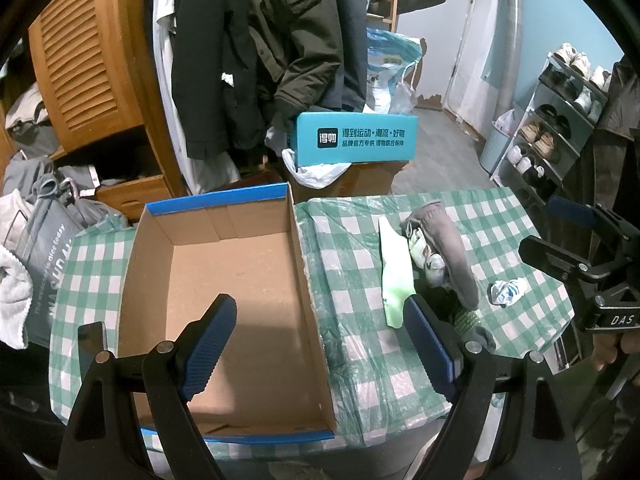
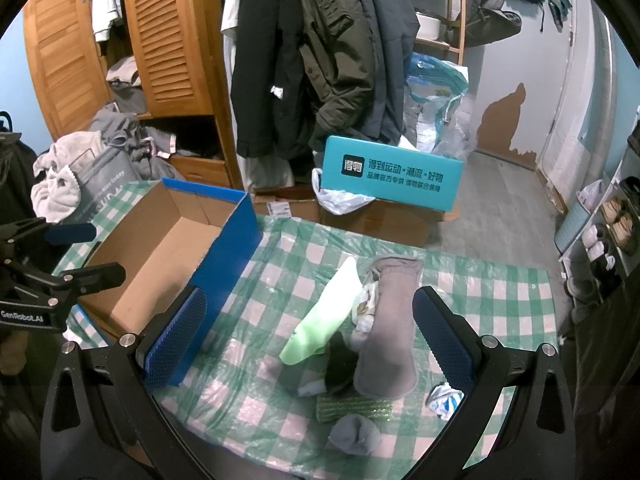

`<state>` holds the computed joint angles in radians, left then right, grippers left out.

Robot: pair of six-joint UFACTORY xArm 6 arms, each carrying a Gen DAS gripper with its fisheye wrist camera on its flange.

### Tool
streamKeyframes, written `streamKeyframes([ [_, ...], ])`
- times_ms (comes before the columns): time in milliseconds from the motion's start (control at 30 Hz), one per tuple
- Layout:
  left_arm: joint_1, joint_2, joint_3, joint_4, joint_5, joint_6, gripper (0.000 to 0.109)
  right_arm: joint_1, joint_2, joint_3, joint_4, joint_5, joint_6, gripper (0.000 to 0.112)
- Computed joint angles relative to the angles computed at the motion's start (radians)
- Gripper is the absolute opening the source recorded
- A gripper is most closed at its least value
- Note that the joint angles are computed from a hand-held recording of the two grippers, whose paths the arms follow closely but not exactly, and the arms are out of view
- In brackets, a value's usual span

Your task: Organize soft objects

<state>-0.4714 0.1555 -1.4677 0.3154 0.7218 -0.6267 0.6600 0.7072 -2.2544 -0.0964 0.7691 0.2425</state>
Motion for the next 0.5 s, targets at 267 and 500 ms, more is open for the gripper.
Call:
streamKeyframes([
  [267, -0.001, -0.002, 0.005, 0.002, -0.003, -0.004, 0.087, 0.001, -0.003, 0.007, -0.002, -0.003, 0.003, 0.102],
  [500, -0.002, -0.002, 0.005, 0.001, -0.002, -0.004, 0.087, 0.001, -0.003, 0.004, -0.001, -0.001, 0.001, 0.102],
])
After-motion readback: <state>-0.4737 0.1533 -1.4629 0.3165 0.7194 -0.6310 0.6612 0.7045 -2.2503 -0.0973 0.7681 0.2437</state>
